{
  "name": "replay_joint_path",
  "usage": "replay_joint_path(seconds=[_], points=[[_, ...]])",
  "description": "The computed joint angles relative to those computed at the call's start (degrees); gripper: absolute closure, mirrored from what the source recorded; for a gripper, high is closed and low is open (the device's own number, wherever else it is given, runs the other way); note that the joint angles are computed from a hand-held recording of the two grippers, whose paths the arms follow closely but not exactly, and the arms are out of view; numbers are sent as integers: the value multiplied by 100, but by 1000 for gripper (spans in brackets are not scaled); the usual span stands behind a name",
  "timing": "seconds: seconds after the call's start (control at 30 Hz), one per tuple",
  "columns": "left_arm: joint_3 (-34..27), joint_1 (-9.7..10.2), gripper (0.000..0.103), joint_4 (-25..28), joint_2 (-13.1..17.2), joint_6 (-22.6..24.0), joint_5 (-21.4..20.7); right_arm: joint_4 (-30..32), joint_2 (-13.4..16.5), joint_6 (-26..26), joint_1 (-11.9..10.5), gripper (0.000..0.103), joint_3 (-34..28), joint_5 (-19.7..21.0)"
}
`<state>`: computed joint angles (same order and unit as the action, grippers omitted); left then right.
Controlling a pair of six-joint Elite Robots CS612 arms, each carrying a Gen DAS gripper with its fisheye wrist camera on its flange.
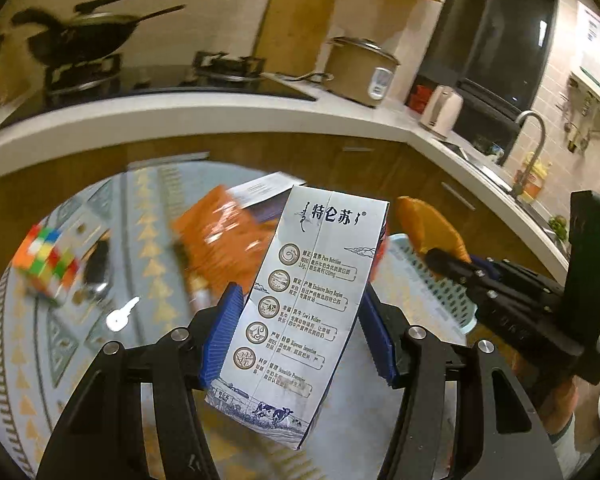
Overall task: Collect trash
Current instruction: 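Carry the milk carton in the left tool while the right tool carries the bread over the basket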
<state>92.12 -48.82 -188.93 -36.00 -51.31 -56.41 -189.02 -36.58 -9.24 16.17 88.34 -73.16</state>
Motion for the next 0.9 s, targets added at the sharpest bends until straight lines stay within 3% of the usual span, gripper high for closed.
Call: replay_joint_path(seconds=[0.23, 0.43, 0.67, 0.9], points=[[-986, 37, 47, 327, 353, 723, -325, -305, -65, 608, -383, 85, 64, -363], [-2176, 122, 47, 882, 884, 1097, -928, -133, 5, 1051, -678, 85, 3, -769], [-3561, 248, 47, 1643, 1559, 1033, -1622, 452, 189, 1627, -957, 85, -141, -1125], [-4767, 331, 47, 2403, 2232, 687, -2024, 1061, 388, 1959, -1097, 85, -332, -1099]])
